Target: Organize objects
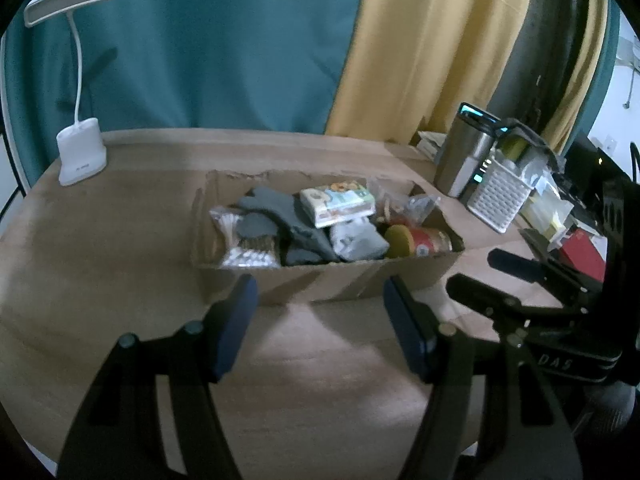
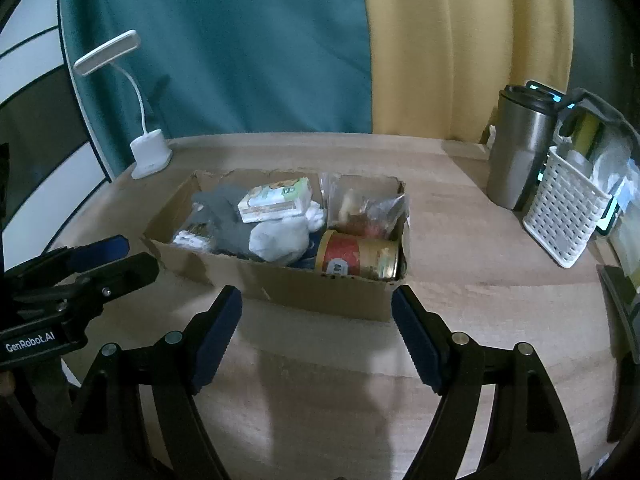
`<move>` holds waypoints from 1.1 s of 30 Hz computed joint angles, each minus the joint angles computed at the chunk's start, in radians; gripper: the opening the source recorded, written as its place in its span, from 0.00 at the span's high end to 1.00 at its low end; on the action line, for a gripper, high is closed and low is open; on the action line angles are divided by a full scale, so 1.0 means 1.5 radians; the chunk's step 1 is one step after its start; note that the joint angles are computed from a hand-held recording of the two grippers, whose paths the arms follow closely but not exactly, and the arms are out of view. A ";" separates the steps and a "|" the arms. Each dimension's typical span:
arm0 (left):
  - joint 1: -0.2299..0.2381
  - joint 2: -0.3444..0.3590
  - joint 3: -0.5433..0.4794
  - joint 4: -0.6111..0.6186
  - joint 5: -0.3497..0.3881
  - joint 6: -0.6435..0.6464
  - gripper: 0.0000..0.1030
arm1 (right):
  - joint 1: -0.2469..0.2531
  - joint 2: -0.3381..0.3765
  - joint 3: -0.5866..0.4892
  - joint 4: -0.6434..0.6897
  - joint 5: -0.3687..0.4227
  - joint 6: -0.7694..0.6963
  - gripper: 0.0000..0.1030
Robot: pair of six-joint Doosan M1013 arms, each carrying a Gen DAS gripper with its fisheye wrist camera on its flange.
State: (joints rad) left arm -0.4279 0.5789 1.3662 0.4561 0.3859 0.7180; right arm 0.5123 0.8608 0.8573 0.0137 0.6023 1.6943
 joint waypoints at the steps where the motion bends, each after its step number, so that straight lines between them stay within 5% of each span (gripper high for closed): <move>1: 0.000 -0.001 0.001 0.000 -0.001 -0.001 0.35 | 0.000 -0.001 0.002 -0.001 -0.001 0.001 0.22; 6: -0.002 -0.005 0.008 0.005 -0.005 -0.006 0.31 | 0.001 -0.008 0.016 -0.004 -0.009 0.003 0.22; 8: -0.003 -0.008 0.015 0.013 -0.014 -0.019 0.10 | 0.001 -0.010 0.019 -0.004 -0.012 0.003 0.22; 33: -0.011 -0.016 0.036 0.073 0.008 -0.066 0.10 | 0.007 -0.037 0.075 -0.035 -0.037 0.035 0.22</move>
